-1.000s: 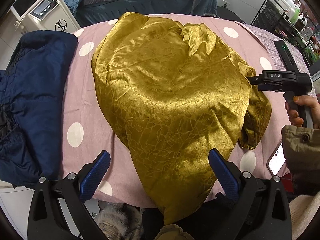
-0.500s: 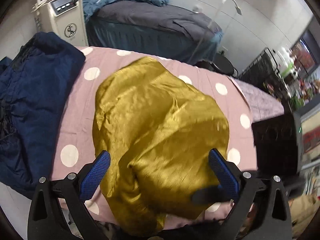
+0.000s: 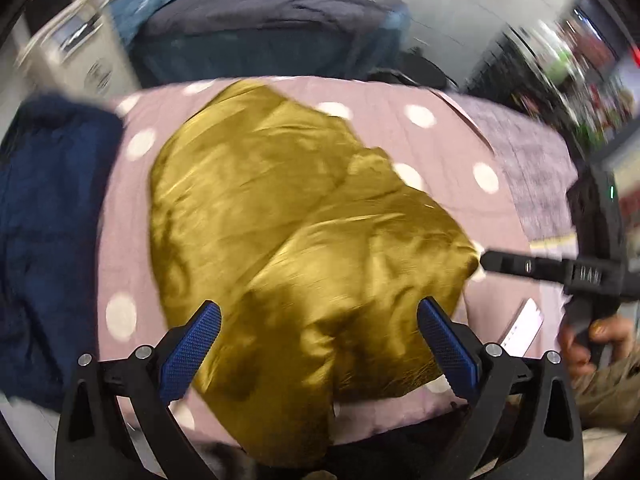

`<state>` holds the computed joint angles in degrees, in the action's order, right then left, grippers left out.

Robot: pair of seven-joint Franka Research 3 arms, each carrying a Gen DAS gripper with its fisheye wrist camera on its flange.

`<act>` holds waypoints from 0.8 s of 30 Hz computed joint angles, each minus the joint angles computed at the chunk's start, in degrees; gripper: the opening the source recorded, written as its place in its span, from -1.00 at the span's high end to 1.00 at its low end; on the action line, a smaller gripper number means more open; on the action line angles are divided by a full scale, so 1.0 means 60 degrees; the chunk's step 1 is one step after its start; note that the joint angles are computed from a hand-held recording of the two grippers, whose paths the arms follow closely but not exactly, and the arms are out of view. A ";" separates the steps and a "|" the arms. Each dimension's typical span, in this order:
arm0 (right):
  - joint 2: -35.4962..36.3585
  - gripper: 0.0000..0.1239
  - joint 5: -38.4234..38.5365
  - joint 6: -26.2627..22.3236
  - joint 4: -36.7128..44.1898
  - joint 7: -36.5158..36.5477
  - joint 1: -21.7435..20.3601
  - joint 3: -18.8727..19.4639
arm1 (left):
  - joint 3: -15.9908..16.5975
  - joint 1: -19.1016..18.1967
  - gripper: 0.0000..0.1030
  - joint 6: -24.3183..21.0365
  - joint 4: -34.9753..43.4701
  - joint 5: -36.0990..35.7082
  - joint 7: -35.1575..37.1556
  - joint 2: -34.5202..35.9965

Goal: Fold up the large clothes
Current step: 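Grasp the gold jacket's hem with the left gripper while the right gripper grasps the hem too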

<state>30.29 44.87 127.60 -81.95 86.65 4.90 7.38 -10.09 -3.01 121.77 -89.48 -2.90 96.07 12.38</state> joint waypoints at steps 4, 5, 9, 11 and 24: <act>-0.0739 -0.30 -0.0270 0.0632 -0.1194 0.0309 -0.0236 -0.0472 | -0.0278 -0.1136 -0.88 0.0110 0.0912 0.2342 0.0607 0.0961; -0.0919 -0.30 -0.0101 0.0808 -0.1507 0.0259 -0.0366 -0.0500 | -0.0272 -0.1333 -0.88 0.0184 0.1058 0.2684 0.0635 0.1151; -0.1118 -0.30 0.0327 0.1253 -0.1924 0.0253 -0.0519 -0.0482 | 0.0197 -0.2585 -0.83 -0.0221 0.2482 0.4949 0.0514 0.2768; -0.1230 -0.30 0.0586 0.1382 -0.2147 0.0028 -0.0598 -0.0439 | 0.0525 -0.2849 -0.30 -0.0643 0.3193 0.5543 0.0198 0.3432; 0.0947 -0.30 0.0252 0.0328 0.0728 0.0561 -0.0466 -0.0061 | 0.0765 0.1003 0.80 -0.0617 0.0316 0.1178 -0.1223 0.0623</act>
